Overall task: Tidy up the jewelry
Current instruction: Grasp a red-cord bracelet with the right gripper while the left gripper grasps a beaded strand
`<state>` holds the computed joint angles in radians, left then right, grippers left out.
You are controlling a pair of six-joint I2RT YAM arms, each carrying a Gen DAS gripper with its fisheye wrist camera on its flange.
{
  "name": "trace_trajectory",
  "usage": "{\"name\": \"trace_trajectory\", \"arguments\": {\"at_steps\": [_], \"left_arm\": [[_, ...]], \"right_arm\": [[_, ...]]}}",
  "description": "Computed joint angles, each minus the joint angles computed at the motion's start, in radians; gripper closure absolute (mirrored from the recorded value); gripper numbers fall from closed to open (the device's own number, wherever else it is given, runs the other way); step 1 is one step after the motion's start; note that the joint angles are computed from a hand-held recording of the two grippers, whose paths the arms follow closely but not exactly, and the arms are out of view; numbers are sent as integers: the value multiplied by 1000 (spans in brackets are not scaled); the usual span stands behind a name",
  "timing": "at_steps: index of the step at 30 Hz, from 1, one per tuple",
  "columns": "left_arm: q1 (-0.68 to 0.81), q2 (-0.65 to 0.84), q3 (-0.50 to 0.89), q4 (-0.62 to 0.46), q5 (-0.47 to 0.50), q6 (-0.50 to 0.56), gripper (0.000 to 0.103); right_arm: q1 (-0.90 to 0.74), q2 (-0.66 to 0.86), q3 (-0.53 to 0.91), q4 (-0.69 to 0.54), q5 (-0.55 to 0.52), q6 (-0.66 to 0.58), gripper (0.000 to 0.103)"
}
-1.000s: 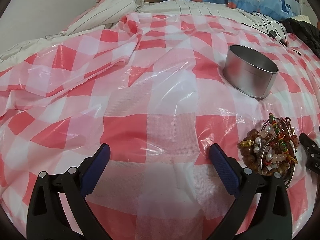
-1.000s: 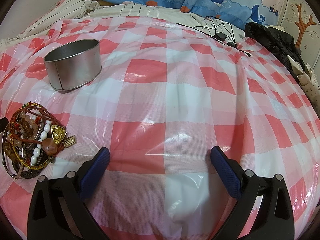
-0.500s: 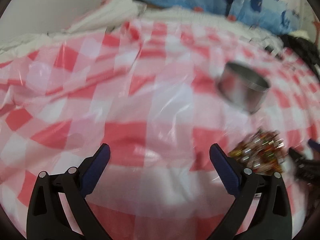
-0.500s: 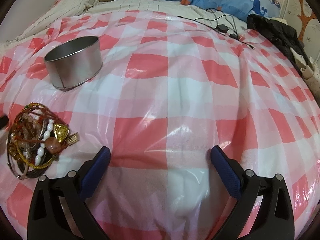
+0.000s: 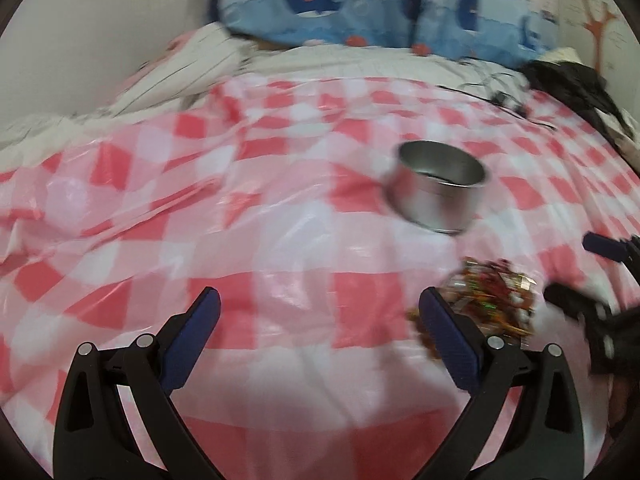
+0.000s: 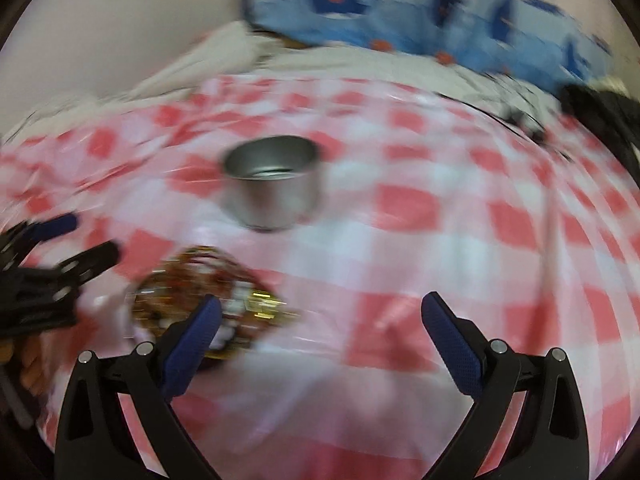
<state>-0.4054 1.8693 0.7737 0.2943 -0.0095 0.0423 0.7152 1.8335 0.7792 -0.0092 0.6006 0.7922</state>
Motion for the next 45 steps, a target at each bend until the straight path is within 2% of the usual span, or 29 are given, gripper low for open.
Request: {"name": "trace_trajectory", "arguments": {"at_steps": [5, 7, 9, 10, 11, 12, 17, 21, 25, 28, 30, 32, 33, 34, 35, 38, 45], "left_arm": [[55, 11, 28, -32, 44, -28, 8], [53, 17, 38, -39, 45, -20, 8], [46, 19, 42, -43, 43, -13, 8], [44, 19, 41, -43, 44, -7, 8], [41, 16, 38, -40, 46, -2, 8], [38, 12, 33, -36, 47, 0, 8], [15, 3, 14, -13, 66, 27, 8], [-10, -12, 0, 10, 151, 66, 8], [-49, 34, 108, -109, 269, 106, 8], [-99, 100, 196, -166, 255, 132, 8], [-113, 149, 255, -208, 281, 125, 18], [-118, 199, 316, -262, 320, 119, 36], [-117, 219, 332, -273, 338, 124, 42], [-114, 235, 349, -294, 362, 128, 58], [-114, 242, 353, -299, 359, 126, 69], [-106, 226, 339, -291, 358, 136, 93], [-47, 181, 333, -312, 553, 119, 95]], "right_arm": [[-22, 78, 90, 71, -88, -169, 9], [-42, 89, 86, 103, -148, -185, 29], [-81, 91, 51, 187, -262, -190, 64], [-93, 79, 18, 238, -293, -177, 69], [-104, 63, -12, 281, -323, -164, 85], [-107, 51, -28, 294, -321, -145, 93], [-132, -28, -151, 445, -353, -59, 99], [-162, -94, -233, 517, -362, -11, 99], [-216, -133, -323, 632, -409, 44, 99], [-247, -138, -372, 696, -425, 84, 99], [-261, -143, -388, 711, -427, 96, 99], [-266, -141, -391, 711, -421, 102, 99], [-272, -138, -393, 713, -426, 103, 99], [-278, -133, -394, 715, -430, 106, 99], [-283, -126, -393, 719, -436, 109, 99], [-294, -106, -397, 728, -446, 116, 99], [-291, -109, -412, 751, -429, 129, 99]]}}
